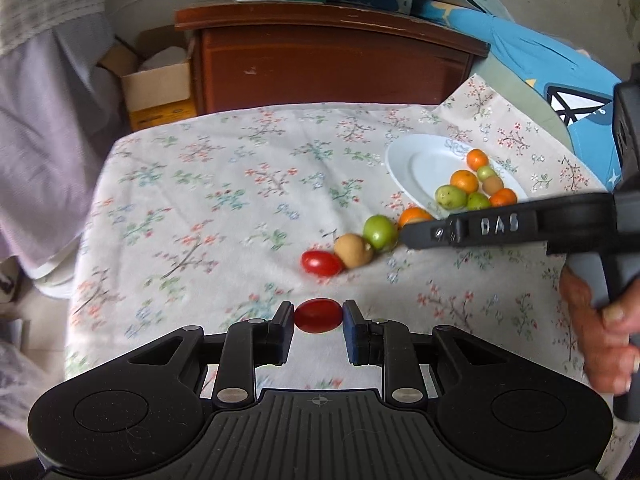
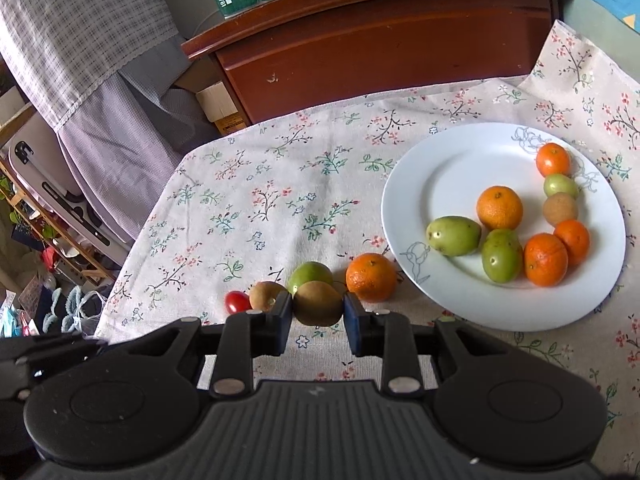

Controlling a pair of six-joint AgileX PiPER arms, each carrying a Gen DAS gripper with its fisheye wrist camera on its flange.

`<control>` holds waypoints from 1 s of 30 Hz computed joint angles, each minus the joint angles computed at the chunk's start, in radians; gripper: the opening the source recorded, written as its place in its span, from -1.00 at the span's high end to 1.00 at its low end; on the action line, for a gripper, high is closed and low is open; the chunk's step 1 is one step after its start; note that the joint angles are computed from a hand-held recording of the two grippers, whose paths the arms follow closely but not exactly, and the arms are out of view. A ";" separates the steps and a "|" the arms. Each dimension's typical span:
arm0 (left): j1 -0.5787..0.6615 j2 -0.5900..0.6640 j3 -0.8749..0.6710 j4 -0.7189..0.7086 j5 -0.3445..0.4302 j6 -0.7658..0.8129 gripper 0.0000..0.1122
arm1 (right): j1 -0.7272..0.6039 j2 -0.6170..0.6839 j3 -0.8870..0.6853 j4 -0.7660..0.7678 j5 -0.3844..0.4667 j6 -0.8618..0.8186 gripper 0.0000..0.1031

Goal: Organize fruits
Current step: 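Carry the kiwi and cherry tomato over the plate and open both grippers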

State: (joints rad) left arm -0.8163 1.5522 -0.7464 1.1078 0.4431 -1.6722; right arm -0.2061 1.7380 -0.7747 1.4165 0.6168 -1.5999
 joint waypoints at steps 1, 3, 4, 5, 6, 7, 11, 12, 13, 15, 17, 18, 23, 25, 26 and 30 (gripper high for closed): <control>-0.018 -0.018 0.013 -0.011 0.021 -0.005 0.58 | -0.004 -0.003 0.002 0.000 0.006 0.000 0.46; -0.057 -0.049 0.036 -0.044 0.063 -0.014 0.58 | -0.014 -0.011 0.007 0.003 0.017 -0.001 0.46; -0.079 -0.063 0.044 -0.065 0.084 -0.015 0.58 | -0.019 -0.014 0.007 0.003 0.021 0.001 0.46; -0.104 -0.072 0.048 -0.084 0.109 -0.016 0.58 | -0.021 -0.018 0.009 0.005 0.022 0.003 0.46; -0.134 -0.082 0.051 -0.099 0.140 -0.021 0.58 | -0.022 -0.023 0.012 0.008 0.023 0.003 0.46; -0.168 -0.092 0.055 -0.110 0.173 -0.031 0.58 | -0.025 -0.028 0.016 0.012 0.025 0.002 0.46; -0.293 -0.122 0.051 -0.165 0.295 -0.060 0.58 | -0.039 -0.056 0.035 0.021 0.039 -0.013 0.46; -0.322 -0.129 0.049 -0.175 0.325 -0.074 0.58 | -0.045 -0.063 0.039 0.020 0.045 -0.014 0.46; -0.350 -0.134 0.046 -0.182 0.352 -0.094 0.58 | -0.053 -0.069 0.042 0.017 0.053 -0.013 0.46; -0.399 -0.144 0.035 -0.204 0.397 -0.127 0.58 | -0.072 -0.082 0.049 0.014 0.070 -0.013 0.46; -0.445 -0.142 0.010 -0.221 0.442 -0.142 0.58 | -0.092 -0.094 0.055 0.009 0.087 -0.010 0.46; -0.468 -0.139 -0.007 -0.223 0.466 -0.141 0.58 | -0.102 -0.099 0.056 0.007 0.095 -0.010 0.46; -0.530 -0.109 -0.127 -0.220 0.521 -0.108 0.58 | -0.155 -0.134 0.064 -0.003 0.123 -0.017 0.46; -0.532 -0.087 -0.184 -0.203 0.522 -0.072 0.58 | -0.183 -0.145 0.060 -0.024 0.135 -0.004 0.46; -0.524 -0.075 -0.213 -0.194 0.514 -0.051 0.58 | -0.199 -0.148 0.058 -0.034 0.143 0.001 0.46; -0.451 -0.027 -0.331 -0.183 0.437 0.046 0.58 | -0.262 -0.151 0.035 -0.073 0.172 0.031 0.46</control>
